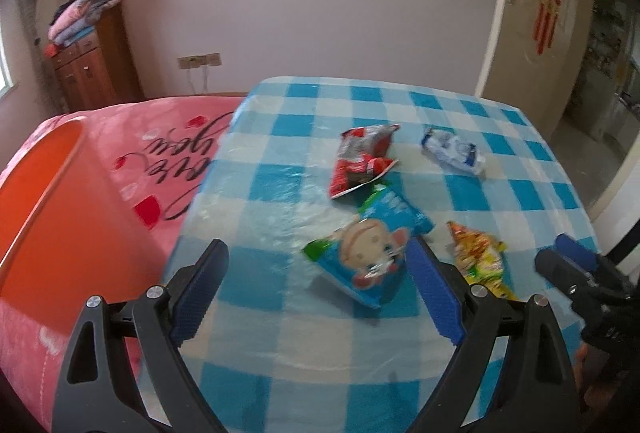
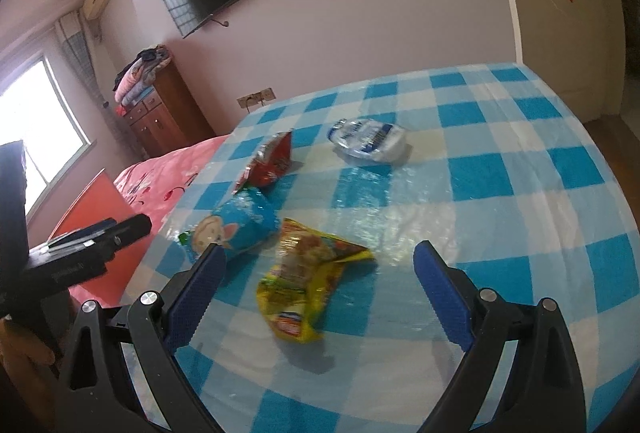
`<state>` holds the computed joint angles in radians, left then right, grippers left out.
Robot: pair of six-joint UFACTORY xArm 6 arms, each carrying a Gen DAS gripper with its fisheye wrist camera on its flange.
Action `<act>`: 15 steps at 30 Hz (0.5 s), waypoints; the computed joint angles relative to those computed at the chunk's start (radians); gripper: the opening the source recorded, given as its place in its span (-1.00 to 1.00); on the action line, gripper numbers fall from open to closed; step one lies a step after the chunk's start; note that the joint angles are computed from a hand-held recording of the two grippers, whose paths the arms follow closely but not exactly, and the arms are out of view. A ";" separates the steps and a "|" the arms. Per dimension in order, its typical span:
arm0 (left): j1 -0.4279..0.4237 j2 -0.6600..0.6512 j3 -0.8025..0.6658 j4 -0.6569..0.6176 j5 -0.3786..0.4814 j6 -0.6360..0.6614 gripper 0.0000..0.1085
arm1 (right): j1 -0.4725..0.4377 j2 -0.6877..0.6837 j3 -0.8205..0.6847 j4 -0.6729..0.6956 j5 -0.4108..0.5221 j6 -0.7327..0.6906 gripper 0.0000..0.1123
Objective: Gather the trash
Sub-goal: 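Return both tools from the bucket to the remaining snack bags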
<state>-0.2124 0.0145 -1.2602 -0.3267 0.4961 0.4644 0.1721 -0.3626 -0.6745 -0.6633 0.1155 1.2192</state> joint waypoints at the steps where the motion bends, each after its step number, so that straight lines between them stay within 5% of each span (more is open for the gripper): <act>1: -0.005 0.018 -0.029 -0.026 0.021 0.021 0.67 | -0.004 -0.001 0.007 0.031 -0.004 -0.027 0.67; 6: -0.016 0.148 -0.221 -0.135 0.133 0.095 0.67 | -0.028 -0.015 0.028 0.128 0.004 -0.133 0.67; 15: -0.022 0.472 -0.644 -0.080 0.382 0.035 0.66 | -0.069 0.062 -0.063 0.366 0.112 -0.470 0.67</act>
